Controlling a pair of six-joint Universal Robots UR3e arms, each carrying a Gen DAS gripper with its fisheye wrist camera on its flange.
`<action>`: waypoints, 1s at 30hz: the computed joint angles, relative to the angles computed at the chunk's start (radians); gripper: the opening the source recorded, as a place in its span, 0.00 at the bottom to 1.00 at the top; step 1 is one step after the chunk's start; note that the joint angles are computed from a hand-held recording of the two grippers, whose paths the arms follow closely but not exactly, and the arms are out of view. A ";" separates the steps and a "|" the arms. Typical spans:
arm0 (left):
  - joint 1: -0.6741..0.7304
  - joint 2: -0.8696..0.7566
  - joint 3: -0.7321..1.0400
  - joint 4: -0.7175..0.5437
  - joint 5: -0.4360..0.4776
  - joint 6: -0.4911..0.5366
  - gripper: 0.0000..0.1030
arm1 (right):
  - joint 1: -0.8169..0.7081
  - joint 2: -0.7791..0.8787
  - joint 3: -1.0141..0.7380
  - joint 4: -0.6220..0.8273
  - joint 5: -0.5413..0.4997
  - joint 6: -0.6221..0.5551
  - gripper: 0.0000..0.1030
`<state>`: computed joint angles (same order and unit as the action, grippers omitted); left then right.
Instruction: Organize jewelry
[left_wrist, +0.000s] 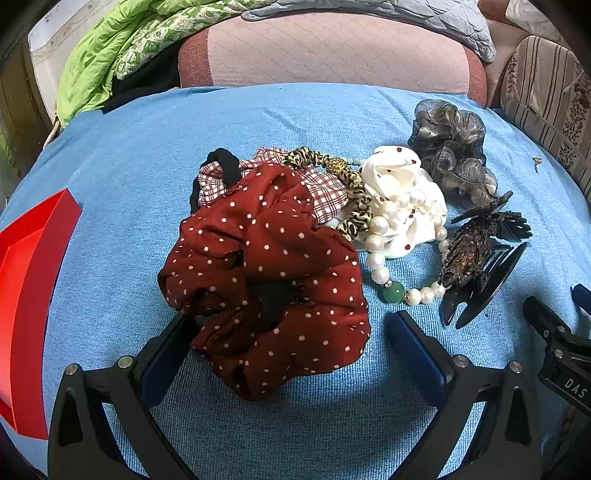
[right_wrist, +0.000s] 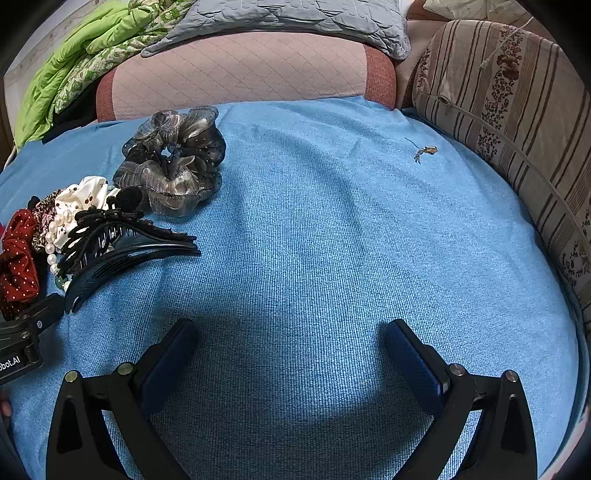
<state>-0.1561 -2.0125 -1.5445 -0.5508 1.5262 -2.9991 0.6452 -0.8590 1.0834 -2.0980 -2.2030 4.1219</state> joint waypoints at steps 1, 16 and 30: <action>0.005 0.001 0.002 -0.005 -0.005 0.002 1.00 | -0.004 0.005 -0.011 0.004 0.006 0.003 1.00; 0.085 0.200 -0.131 -0.157 -0.095 0.093 1.00 | 0.031 0.016 -0.109 0.155 0.011 0.131 1.00; 0.340 0.651 -0.319 -0.327 -0.271 0.197 1.00 | 0.198 0.035 -0.356 0.447 -0.095 0.366 1.00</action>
